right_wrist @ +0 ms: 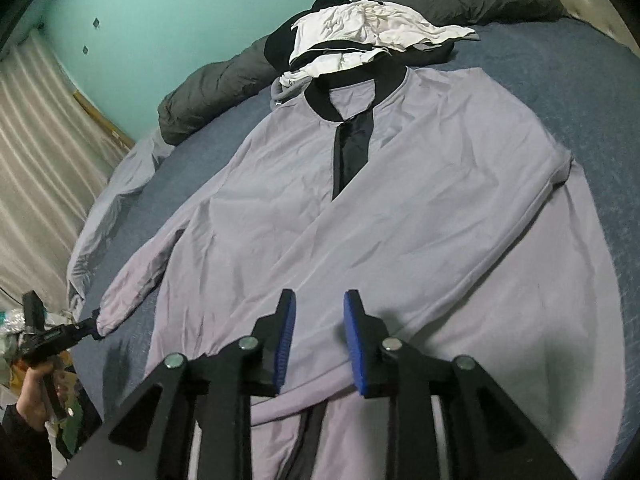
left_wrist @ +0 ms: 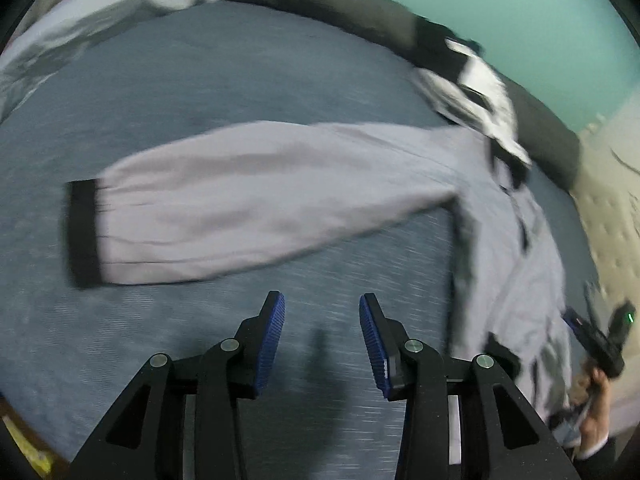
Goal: Fold clothes
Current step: 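Open the left tool and lift it toward the black-cuffed sleeve, then grasp the black knit sleeve cuff with the left tool and lift it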
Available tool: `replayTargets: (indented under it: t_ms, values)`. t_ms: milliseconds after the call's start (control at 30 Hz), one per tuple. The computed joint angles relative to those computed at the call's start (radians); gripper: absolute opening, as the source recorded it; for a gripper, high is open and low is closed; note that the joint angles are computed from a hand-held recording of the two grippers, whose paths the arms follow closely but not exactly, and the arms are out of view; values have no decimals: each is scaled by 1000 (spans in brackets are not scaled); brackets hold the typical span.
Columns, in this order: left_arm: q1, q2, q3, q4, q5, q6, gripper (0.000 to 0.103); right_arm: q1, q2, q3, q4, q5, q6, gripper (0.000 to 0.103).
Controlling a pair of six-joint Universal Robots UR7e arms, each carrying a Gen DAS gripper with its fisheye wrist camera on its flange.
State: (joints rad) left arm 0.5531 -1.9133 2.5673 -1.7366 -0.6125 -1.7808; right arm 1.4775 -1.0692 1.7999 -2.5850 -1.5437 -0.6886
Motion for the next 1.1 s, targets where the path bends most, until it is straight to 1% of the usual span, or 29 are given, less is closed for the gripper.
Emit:
replayTargets:
  t_ms: [33,100,200,333,400,533,700,900,967,1033,1067,1100]
  values:
    - [-1,-39,-7,88,-3,-55,43,-4,-2,7,-8,6,-4,27]
    - [-10,-152,-15,288,-14,-177,43,-13,-4,21,-25,18,-14,27]
    - [-20,-222,-48,526,-40,-333,43,-21,0,27,-29,22,-19,27]
    - [-9,-268,-77,679,-44,-423,44,-25,1,36,-43,29,-25,27]
    - [8,-292,-84,724,-37,-454,51,-28,1,35,-34,39,-23,28]
    - [39,-352,-72,740,-21,-462,51,-34,-5,34,-15,60,-12,28]
    - [89,-428,-35,658,3,-419,52,-34,-6,39,-32,60,-10,28]
    - [133,-441,-6,576,31,-350,54,-39,-1,36,-36,58,1,28]
    - [132,-443,0,580,38,-360,54,-40,-1,35,-38,59,4,28]
    - [131,-414,-4,591,43,-374,52,-41,-1,34,-35,63,8,28]
    - [133,-405,-2,570,47,-351,41,-42,-2,33,-30,67,11,28]
    - [131,-390,-7,568,46,-346,37,-42,-2,32,-28,69,12,28]
